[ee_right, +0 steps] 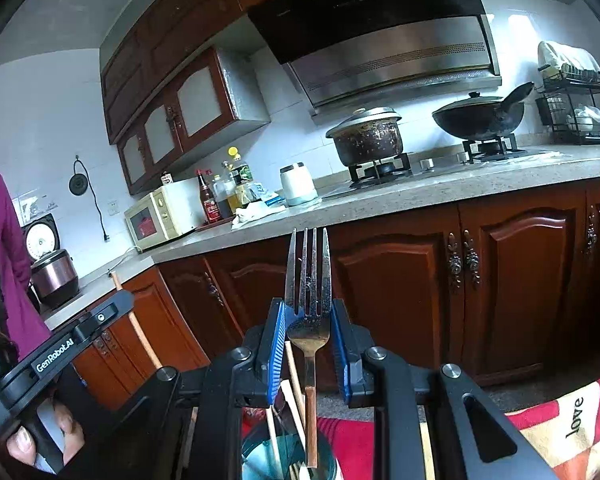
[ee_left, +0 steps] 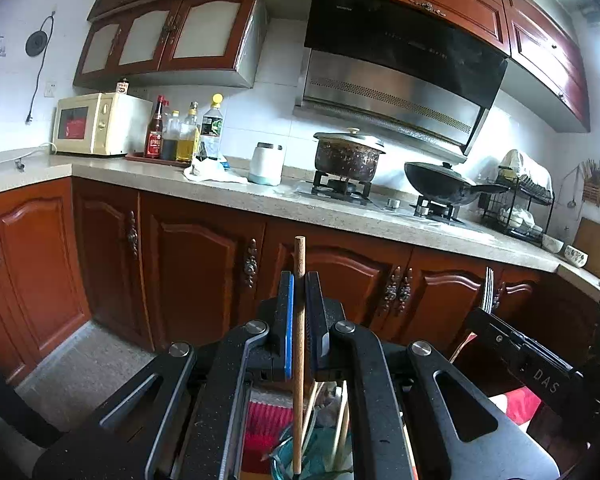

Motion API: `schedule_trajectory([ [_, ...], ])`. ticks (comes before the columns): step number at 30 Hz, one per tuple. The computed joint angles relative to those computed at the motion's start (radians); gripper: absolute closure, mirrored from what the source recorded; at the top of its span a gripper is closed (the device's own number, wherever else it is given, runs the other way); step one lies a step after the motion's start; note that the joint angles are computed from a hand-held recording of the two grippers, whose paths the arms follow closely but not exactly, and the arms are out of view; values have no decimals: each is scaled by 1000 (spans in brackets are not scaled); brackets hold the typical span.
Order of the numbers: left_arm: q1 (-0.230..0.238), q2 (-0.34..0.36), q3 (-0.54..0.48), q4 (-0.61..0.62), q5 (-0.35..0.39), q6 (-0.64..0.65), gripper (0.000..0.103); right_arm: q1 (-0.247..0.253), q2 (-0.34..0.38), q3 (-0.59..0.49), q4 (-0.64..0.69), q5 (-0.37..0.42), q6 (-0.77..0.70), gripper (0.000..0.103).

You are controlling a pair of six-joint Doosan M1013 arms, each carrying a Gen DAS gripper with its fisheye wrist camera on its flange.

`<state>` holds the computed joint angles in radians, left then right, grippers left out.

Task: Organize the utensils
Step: 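Lift the chopstick with the left tool while the right tool carries the fork over the cup, then lower both tools into the cup and open them to release chopstick and fork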

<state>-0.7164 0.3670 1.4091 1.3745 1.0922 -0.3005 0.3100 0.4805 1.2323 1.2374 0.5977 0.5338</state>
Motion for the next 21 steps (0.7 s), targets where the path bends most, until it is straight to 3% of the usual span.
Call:
schedule_trajectory([
  [21, 6, 41, 30, -18, -46, -1, 99, 12, 28, 54, -2, -25, -49, 82],
])
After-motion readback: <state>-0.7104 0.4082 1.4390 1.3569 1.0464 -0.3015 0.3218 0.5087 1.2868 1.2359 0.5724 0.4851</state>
